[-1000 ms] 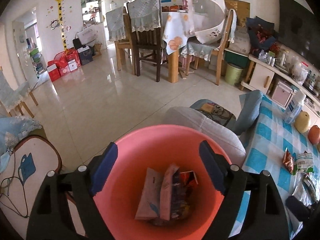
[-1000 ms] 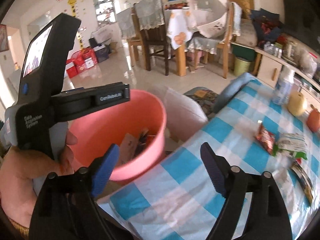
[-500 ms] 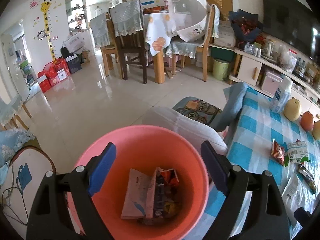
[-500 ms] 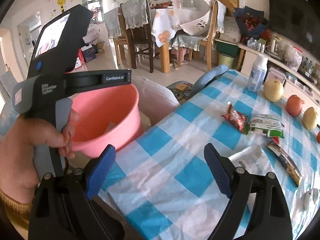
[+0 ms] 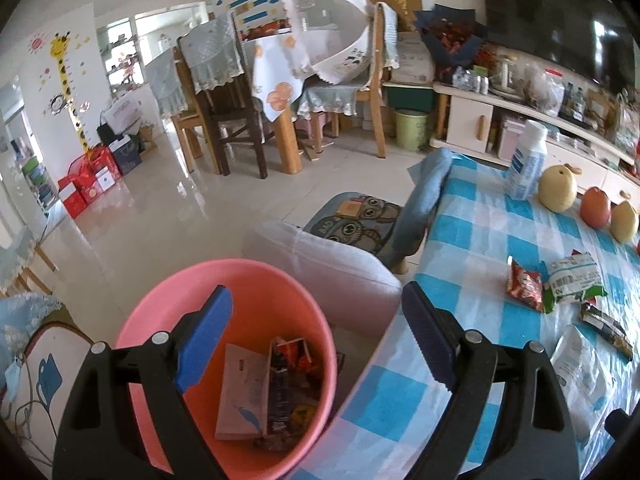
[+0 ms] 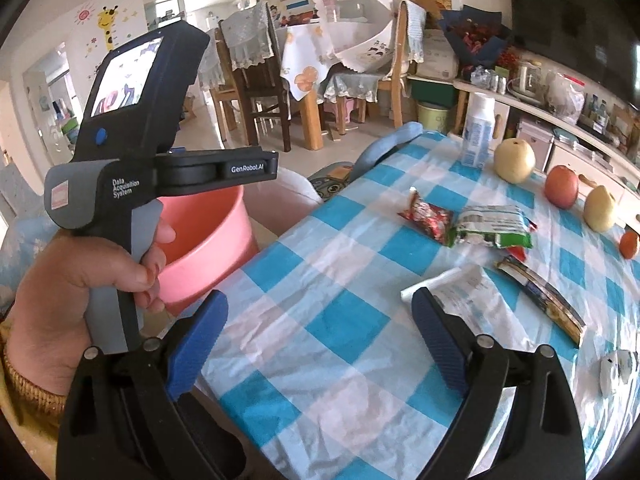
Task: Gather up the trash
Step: 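Move both tools back over the table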
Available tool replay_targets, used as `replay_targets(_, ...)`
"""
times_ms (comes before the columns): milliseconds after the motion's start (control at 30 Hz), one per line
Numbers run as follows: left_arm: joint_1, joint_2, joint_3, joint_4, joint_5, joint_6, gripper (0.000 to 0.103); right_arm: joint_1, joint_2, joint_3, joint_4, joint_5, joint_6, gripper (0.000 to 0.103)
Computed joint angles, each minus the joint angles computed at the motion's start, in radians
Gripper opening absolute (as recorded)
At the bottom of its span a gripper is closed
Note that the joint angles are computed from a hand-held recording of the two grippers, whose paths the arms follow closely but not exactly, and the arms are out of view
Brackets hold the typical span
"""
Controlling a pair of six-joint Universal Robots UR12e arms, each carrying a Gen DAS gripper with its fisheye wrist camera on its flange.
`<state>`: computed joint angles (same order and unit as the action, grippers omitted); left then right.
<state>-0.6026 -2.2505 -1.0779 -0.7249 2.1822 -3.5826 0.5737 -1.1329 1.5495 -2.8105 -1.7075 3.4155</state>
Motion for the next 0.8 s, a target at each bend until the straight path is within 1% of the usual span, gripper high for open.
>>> replay_targets(433, -0.041, -0.067, 0.102, -0.022, 0.021, 0.097, 0.087, -0.023, -0.057, 0.085, -0.038, -0.014, 0.015, 0.092)
replay_targets(800, -0.071, -0.11, 0.162, -0.023, 0.042, 0.182, 0.087, -0.053, -0.104, 0.156, -0.106, -0.008, 0.05, 0.092)
